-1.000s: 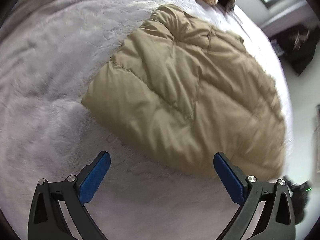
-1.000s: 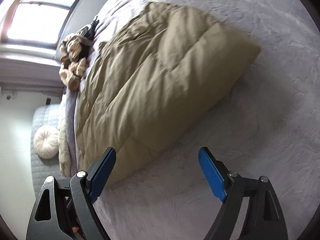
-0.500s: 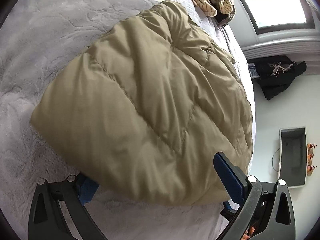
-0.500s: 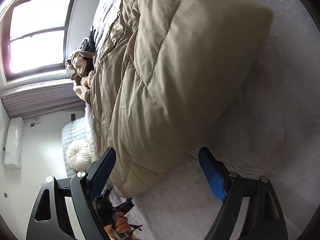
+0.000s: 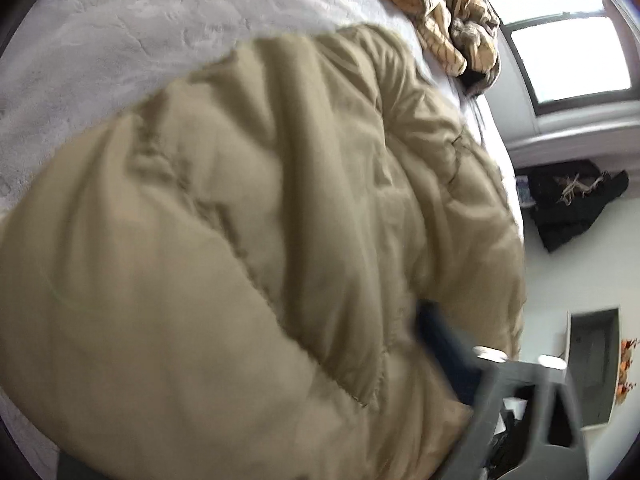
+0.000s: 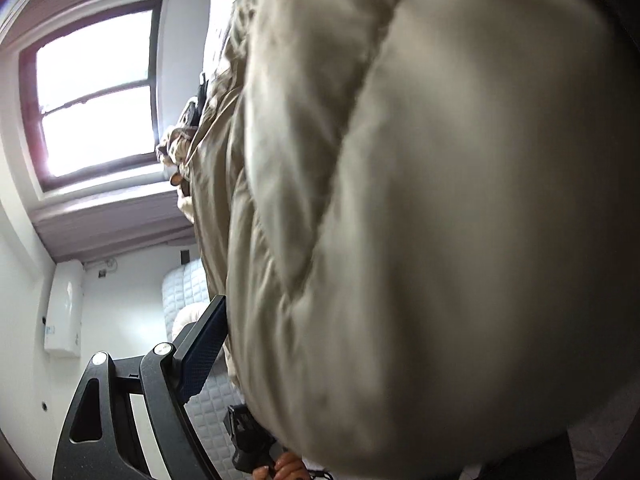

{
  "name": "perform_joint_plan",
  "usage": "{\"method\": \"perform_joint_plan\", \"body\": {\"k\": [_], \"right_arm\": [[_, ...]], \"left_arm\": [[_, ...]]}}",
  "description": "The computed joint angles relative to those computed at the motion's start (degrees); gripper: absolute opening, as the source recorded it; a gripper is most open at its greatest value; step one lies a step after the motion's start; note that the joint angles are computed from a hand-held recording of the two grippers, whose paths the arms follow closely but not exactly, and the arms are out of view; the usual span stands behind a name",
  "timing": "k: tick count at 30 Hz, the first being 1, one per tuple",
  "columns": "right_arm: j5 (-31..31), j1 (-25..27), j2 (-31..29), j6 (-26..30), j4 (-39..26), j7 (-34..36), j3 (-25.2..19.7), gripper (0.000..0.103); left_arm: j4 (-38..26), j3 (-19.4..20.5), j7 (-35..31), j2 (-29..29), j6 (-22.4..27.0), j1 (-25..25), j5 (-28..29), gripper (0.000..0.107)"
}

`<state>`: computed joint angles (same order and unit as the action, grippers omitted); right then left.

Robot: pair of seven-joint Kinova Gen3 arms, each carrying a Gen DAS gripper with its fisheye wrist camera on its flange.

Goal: Fold large clothes

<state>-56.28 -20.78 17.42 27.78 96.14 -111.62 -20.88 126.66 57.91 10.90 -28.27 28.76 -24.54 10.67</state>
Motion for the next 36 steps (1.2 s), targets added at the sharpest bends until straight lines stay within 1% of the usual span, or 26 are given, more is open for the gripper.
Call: {"method": "perform_joint_plan", "body": {"k": [1, 2, 3, 4, 5, 6, 7, 8, 9, 12, 15, 19, 21, 23, 26, 27, 29, 31, 33, 34, 36], "right_arm": [[-0.3, -0.3, 0.0, -0.5, 0.1, -1.1, 0.2, 0.087], [-0.9, -0.1, 0.1, -0.5, 0.1, -1.4, 0.1, 0.084], [-1.5, 0.3, 0.2, -0.2, 0.1, -1.4, -0.2, 0.067], [-1.7, 0.5, 0.2, 0.7, -0.1, -1.8, -0.1, 0.047], [-1.5, 0.4, 0.1, 1.3, -0.2, -2.4, 0.2, 0.043], [-1.7, 0.5, -0.3, 1.3, -0.1, -2.4, 0.2, 0.035], [-2.3, 0.6, -0.8, 1.1, 0.3, -1.8, 0.0, 0.03], [-2.5, 0.5, -1.3, 1.0, 0.4, -1.5, 0.0, 0.028], [-3.0, 0.6, -1.8, 0.9, 0.5, -1.0, 0.0, 0.027], [-4.1, 0.6, -3.3, 1.7, 0.7, 1.0, 0.2, 0.025], [-3.4, -0.1, -5.3, 3.9, 0.9, 0.8, 1.4, 0.025], [-2.9, -1.0, -9.8, 7.4, 2.9, -0.6, 3.3, 0.025], [-3.6, -1.6, -12.2, 8.7, 4.7, -1.1, 4.3, 0.025], [-4.5, -2.4, -15.8, 9.9, 7.8, -1.7, 5.4, 0.025], [-5.3, -3.8, -20.9, 11.1, 12.2, -4.3, 7.0, 0.025], [-5.4, -4.2, -22.2, 12.1, 13.4, -4.5, 8.3, 0.025], [-4.1, -5.2, -25.8, 12.8, 15.8, -7.1, 8.7, 0.025], [-2.4, -5.7, -28.9, 14.3, 18.3, -9.4, 10.0, 0.025], [-0.9, -6.3, -30.7, 13.9, 20.4, -12.8, 9.8, 0.027], [-0.3, -6.8, -30.6, 13.5, 21.0, -13.7, 9.8, 0.029], [2.0, -7.2, -30.3, 13.6, 21.6, -16.4, 9.5, 0.033]], "left_arm": [[0.7, -0.9, -0.6, -0.7, -1.4, 0.6, 0.8, 0.05], [1.3, -2.0, -1.3, -1.8, -2.8, 1.5, 1.3, 0.033], [1.5, -3.2, -1.7, -2.2, -3.2, 2.7, 0.8, 0.028], [0.9, -4.1, -2.2, -2.2, -2.8, 3.7, -0.6, 0.024], [-0.1, -5.0, -3.2, -2.5, -1.4, 4.5, -1.3, 0.022], [-0.8, -5.5, -3.9, -2.8, -0.6, 4.8, -1.8, 0.021], [-1.4, -6.4, -4.6, -3.3, 0.2, 5.6, -2.2, 0.021], [-1.8, -7.2, -5.1, -3.8, 0.4, 6.3, -2.5, 0.019], [-2.1, -8.2, -5.8, -4.2, 0.7, 7.2, -2.6, 0.019], [-3.7, -11.4, -7.9, -5.7, 3.4, 10.7, -3.1, 0.019], [-4.6, -14.4, -9.3, -7.8, 5.9, 15.0, -2.4, 0.019], [-7.0, -16.8, -10.7, -10.4, 10.9, 20.1, -0.3, 0.019], [-7.2, -17.5, -10.4, -12.2, 12.9, 22.5, 1.9, 0.019], [-7.3, -17.7, -9.3, -14.2, 15.2, 24.7, 4.9, 0.019], [-7.8, -16.6, -7.3, -16.9, 18.2, 26.2, 9.2, 0.019], [-7.9, -16.3, -6.4, -18.4, 19.1, 26.6, 10.7, 0.019], [-7.8, -15.6, -5.4, -20.2, 21.0, 27.4, 13.6, 0.019], [-7.2, -14.3, -5.4, -20.6, 22.3, 27.6, 16.3, 0.019], [-5.1, -13.7, -5.6, -21.0, 21.4, 27.9, 19.2, 0.02], [-3.9, -13.4, -5.3, -21.3, 21.2, 28.0, 20.8, 0.024], [-2.3, -13.7, -5.2, -22.0, 20.4, 28.2, 22.8, 0.024]]}}
